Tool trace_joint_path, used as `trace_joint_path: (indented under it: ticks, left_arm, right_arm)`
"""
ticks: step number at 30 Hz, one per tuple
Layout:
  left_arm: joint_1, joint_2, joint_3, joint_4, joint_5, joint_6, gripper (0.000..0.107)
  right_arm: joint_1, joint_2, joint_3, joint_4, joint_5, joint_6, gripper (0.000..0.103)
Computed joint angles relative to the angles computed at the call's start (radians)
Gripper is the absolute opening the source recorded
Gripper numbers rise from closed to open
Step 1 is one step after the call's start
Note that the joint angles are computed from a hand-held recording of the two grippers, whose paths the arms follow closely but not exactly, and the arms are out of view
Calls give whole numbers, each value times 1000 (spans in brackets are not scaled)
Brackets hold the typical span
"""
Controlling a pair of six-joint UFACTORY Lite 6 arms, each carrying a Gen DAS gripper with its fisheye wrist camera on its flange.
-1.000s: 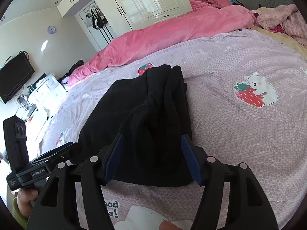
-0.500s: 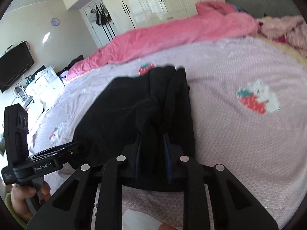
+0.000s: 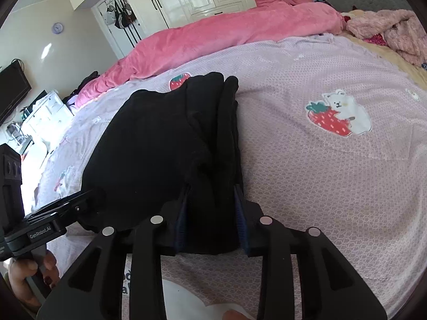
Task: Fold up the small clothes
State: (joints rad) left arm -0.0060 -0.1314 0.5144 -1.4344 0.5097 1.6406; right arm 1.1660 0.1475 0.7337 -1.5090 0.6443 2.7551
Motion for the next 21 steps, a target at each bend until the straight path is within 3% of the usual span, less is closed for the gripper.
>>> trace_joint_path:
  ticks: [3, 5, 6, 10, 15, 21]
  left_arm:
    - [-4, 1, 0, -6, -4, 4, 49]
    - [-3, 2, -2, -8, -4, 5, 49]
    - [2, -2, -7, -7, 0, 9, 49]
    - [1, 1, -3, -5, -3, 5, 49]
    - [9, 1, -1, 19, 3, -12, 49]
    - [20, -23, -10, 50, 12, -41, 49]
  right_arm:
    - [-2, 12, 12, 2, 0, -5, 37]
    - [5, 20, 23, 54, 18, -37, 54]
    - [7, 19, 20, 67, 21, -41, 56]
    - [-12, -11, -33, -22, -20, 74, 56]
    - [17, 77, 92, 187, 48, -183, 56]
    - [50, 30, 50, 143, 93, -109, 60]
